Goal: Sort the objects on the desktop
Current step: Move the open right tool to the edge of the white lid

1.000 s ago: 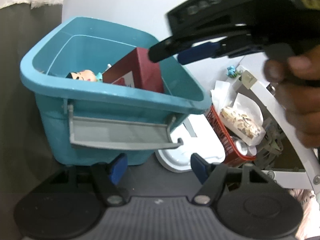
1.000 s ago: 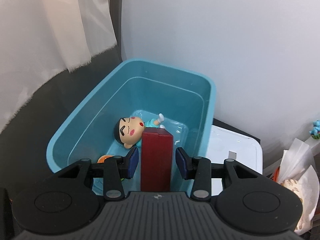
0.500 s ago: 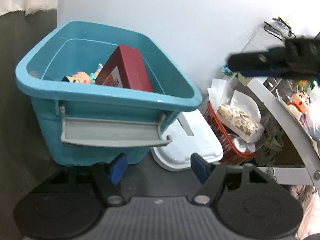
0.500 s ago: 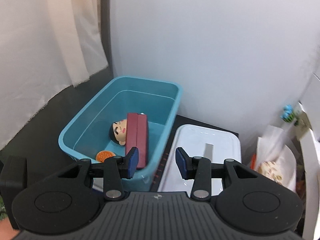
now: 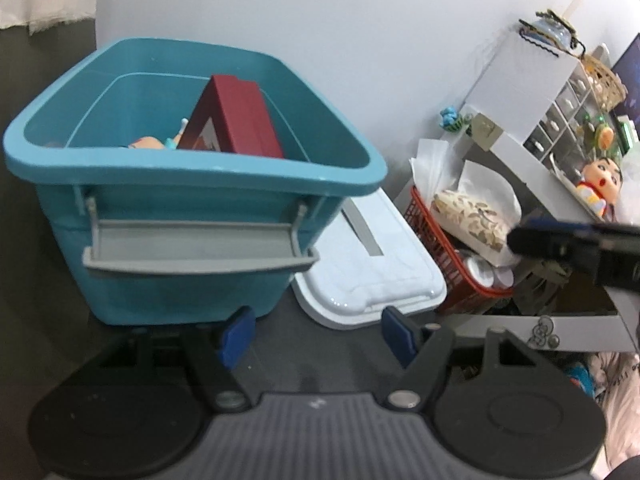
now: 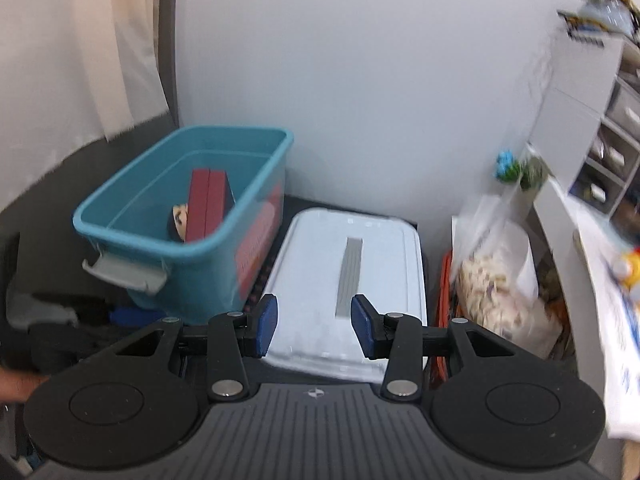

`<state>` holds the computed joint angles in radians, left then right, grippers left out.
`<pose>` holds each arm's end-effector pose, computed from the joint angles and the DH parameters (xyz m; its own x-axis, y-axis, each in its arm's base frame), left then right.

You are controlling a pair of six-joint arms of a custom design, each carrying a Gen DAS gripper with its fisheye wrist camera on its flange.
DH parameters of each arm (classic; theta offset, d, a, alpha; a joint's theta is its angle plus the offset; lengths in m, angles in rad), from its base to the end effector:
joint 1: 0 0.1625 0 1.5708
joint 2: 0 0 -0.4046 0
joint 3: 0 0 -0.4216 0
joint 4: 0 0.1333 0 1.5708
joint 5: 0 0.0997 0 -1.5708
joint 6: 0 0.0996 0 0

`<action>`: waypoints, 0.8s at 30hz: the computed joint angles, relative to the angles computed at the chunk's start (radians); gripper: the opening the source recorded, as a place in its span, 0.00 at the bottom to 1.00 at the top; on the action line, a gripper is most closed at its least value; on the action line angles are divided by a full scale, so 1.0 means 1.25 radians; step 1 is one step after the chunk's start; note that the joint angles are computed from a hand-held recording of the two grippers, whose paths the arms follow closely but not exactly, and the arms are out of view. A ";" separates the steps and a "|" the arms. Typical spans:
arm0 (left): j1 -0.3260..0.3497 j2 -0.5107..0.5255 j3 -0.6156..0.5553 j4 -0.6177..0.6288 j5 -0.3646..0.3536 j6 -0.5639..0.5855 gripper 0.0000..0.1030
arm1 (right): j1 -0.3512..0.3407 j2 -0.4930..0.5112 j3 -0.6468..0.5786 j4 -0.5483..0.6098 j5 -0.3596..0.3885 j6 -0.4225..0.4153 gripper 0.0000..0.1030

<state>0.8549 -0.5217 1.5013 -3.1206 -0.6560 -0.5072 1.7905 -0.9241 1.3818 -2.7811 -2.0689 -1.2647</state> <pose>-0.3009 -0.6693 0.0168 -0.9160 -0.2407 -0.3209 0.1230 0.5929 -0.7959 0.2481 -0.7178 0.3034 -0.1281 -0.6409 0.7569 -0.9333 0.3360 0.1265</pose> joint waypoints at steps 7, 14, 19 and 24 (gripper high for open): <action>-0.001 0.012 -0.016 0.023 0.002 0.005 0.71 | -0.048 -0.028 0.037 -0.035 0.021 -0.011 0.45; 0.001 0.022 -0.029 0.064 0.008 -0.006 0.71 | -0.089 -0.032 0.049 -0.071 0.085 0.015 0.73; 0.004 0.032 -0.044 0.073 0.008 0.001 0.71 | -0.100 -0.016 0.020 -0.055 0.079 0.032 0.73; 0.007 0.047 -0.066 0.096 0.000 -0.002 0.71 | -0.110 0.006 -0.015 -0.021 0.081 0.086 0.73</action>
